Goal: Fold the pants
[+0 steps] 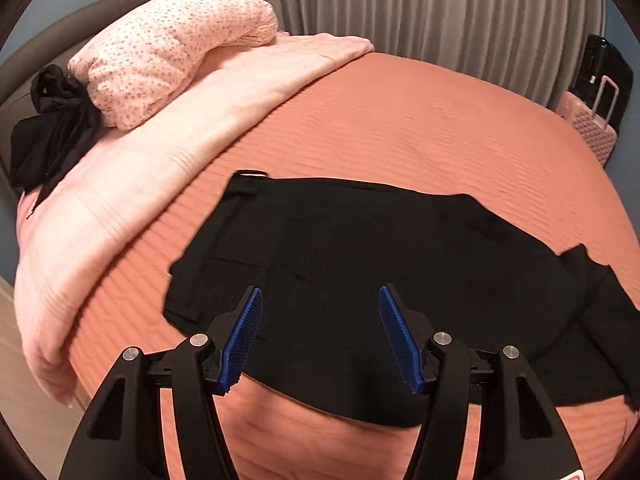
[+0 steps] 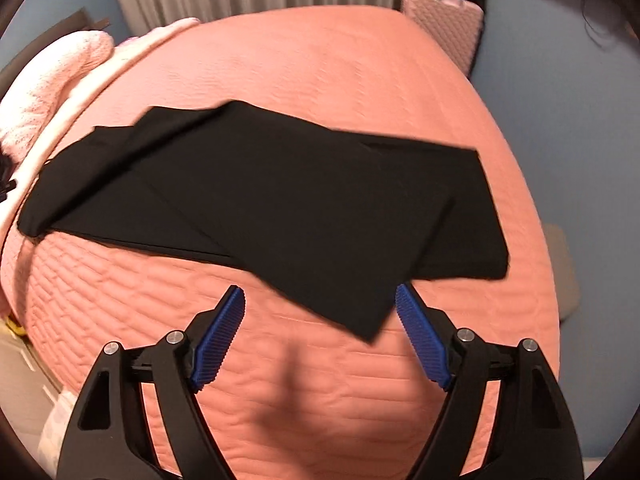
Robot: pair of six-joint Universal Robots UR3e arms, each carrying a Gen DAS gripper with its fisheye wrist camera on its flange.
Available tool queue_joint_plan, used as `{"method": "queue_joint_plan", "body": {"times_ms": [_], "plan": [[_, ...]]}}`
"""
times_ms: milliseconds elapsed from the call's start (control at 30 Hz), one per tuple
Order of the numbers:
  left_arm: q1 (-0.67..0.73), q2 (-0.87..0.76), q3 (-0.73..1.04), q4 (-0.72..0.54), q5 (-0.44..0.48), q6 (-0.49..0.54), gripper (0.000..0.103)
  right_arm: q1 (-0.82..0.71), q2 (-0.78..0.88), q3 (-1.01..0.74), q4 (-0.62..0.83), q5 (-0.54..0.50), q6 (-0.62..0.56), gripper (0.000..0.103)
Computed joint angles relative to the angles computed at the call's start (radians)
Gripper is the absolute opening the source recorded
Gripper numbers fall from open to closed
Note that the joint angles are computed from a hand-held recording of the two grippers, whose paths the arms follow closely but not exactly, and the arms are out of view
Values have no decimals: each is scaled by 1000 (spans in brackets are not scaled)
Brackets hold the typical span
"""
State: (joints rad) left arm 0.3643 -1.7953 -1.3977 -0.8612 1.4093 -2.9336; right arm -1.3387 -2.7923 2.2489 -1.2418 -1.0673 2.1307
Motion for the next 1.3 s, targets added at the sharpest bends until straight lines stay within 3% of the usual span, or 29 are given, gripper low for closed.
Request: {"method": "queue_joint_plan", "body": {"times_ms": [100, 233, 333, 400, 467, 600, 733, 767, 900, 933, 967, 1033, 1100, 1200, 1267, 1300], "plan": [[-111, 15, -22, 26, 48, -32, 59, -60, 101, 73, -102, 13, 24, 76], [-249, 14, -30, 37, 84, -65, 69, 90, 314, 154, -377, -13, 156, 74], [-351, -11, -16, 59, 154, -62, 69, 231, 344, 213, -572, -86, 253, 44], [-393, -25, 1, 40, 180, -62, 69, 201, 349, 174, -490, -63, 225, 7], [-423, -39, 13, 25, 191, -62, 69, 186, 354, 121, -436, -69, 195, 6], [-459, -46, 12, 37, 240, -47, 69, 143, 437, -150, -302, -39, 78, 5], [-464, -39, 1, 57, 287, -40, 76, 113, 659, -323, -419, -96, 66, 5], [-460, -40, -1, 60, 294, -40, 77, 138, 737, -303, -538, -160, 73, 5], [-444, -70, 4, 54, 341, -54, 78, 217, 1005, -254, -713, -285, 155, 12], [-440, -79, 10, 49, 347, -55, 78, 239, 1011, -217, -784, -313, 186, 15], [-439, -93, 22, 42, 365, -57, 78, 244, 988, -185, -832, -315, 211, 25], [-434, -103, 28, 52, 385, -43, 78, 231, 878, -118, -884, -288, 268, 27], [-428, -115, 30, 77, 401, -26, 78, 195, 735, -77, -826, -224, 260, 36], [-419, -149, 60, 73, 406, -19, 78, 131, 553, -54, -665, -124, 211, 36], [-417, -168, 59, 97, 407, -17, 78, 132, 541, -37, -599, -43, 200, 37], [-420, -185, 59, 113, 416, -18, 78, 159, 567, -10, -645, -72, 216, 35]]}}
